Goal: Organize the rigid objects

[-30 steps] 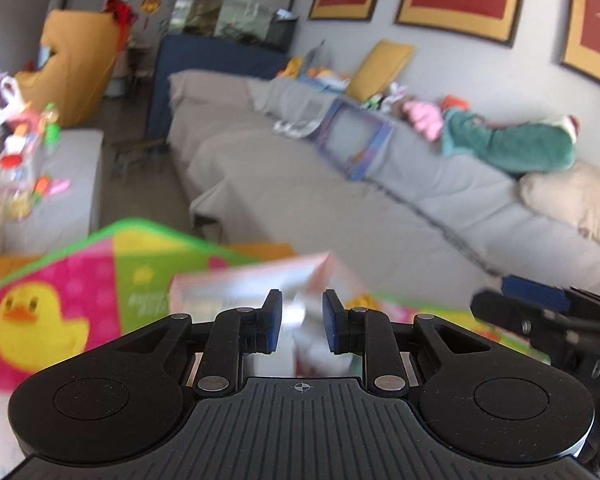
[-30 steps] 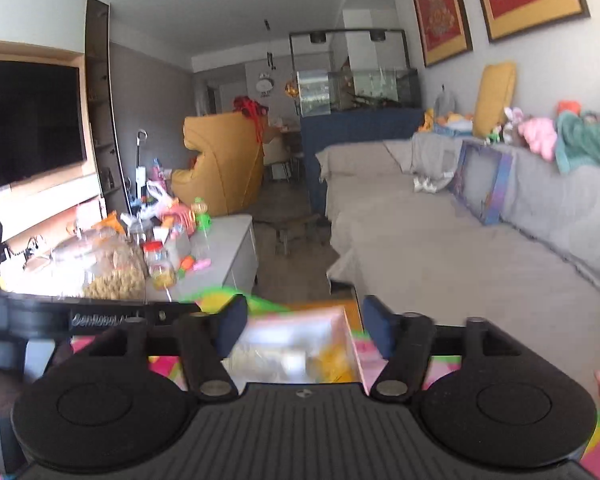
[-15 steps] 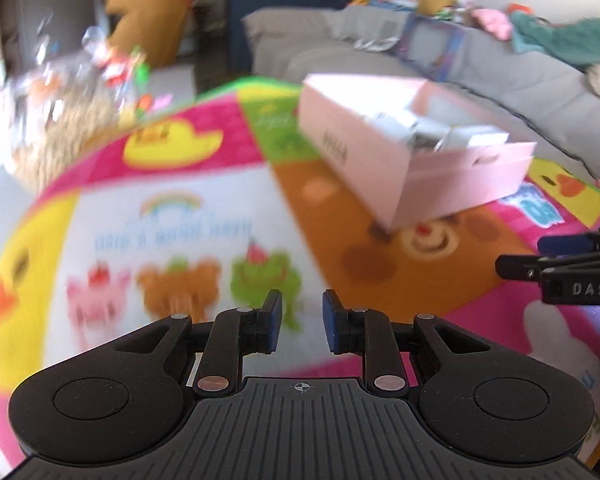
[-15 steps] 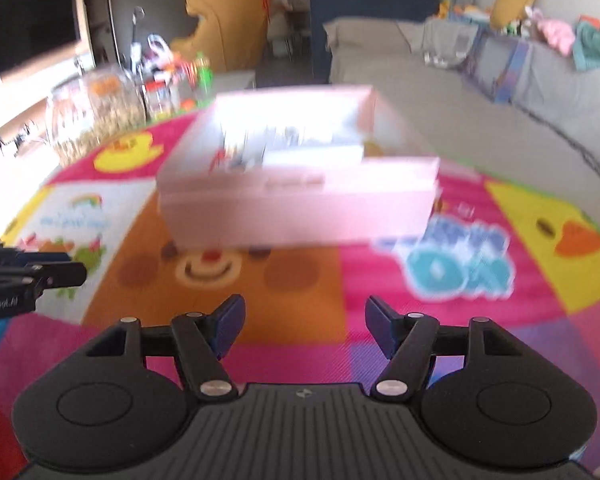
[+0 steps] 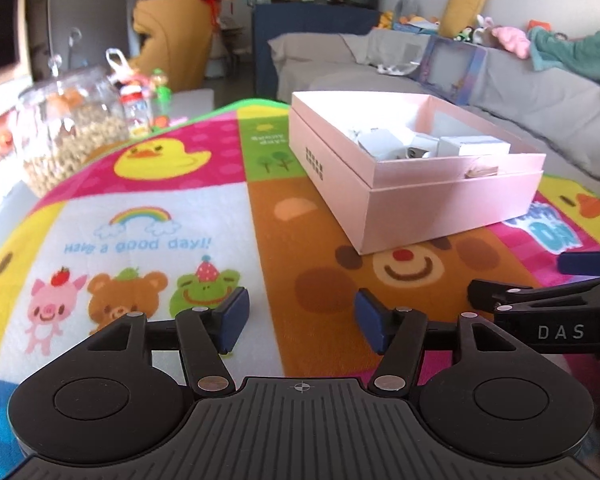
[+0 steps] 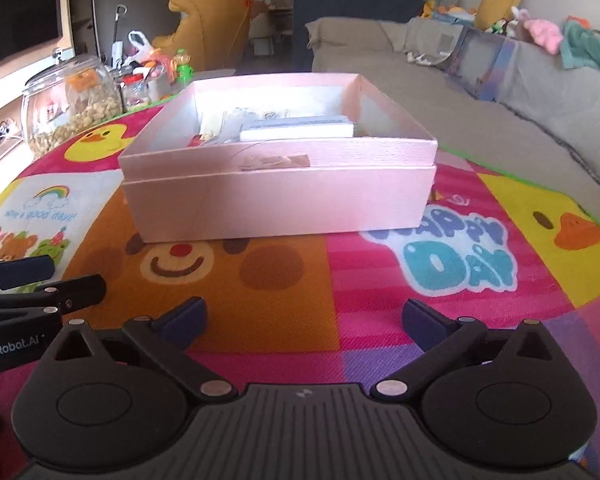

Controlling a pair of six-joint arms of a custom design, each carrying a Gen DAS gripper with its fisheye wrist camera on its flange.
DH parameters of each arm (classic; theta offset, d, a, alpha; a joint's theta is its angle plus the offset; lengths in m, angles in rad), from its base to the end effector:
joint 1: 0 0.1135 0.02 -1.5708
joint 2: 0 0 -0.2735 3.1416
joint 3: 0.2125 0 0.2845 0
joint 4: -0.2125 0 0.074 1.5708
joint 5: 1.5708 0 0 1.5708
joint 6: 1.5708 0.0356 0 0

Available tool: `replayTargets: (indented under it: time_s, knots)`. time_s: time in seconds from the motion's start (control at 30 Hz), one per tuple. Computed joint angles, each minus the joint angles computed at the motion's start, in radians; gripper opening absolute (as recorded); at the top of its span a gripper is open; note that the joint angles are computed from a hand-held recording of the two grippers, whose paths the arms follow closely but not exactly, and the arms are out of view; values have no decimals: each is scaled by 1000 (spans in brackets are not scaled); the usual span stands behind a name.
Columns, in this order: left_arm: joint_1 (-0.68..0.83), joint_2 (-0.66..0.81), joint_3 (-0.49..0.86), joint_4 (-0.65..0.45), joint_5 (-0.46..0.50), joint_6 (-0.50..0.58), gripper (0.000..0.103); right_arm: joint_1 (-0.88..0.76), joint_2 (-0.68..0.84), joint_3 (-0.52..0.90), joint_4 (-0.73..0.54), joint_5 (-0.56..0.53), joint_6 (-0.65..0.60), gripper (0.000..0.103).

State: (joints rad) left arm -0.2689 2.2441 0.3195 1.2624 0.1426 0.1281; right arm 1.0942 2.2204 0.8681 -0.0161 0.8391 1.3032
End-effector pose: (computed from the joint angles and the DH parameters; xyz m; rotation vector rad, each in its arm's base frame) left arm 0.2268 -0.0677 -0.0215 0.5170 2.1749 -0.2359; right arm 0.1722 0.2757 -0.0230 0.3416 2.2635 -0.1545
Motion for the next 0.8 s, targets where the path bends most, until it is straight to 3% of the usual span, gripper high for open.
replayTargets:
  time_s: [0.8]
  knots:
    - [-6, 17, 15, 17, -10, -32, 65, -18, 27, 19, 8, 30, 7, 103]
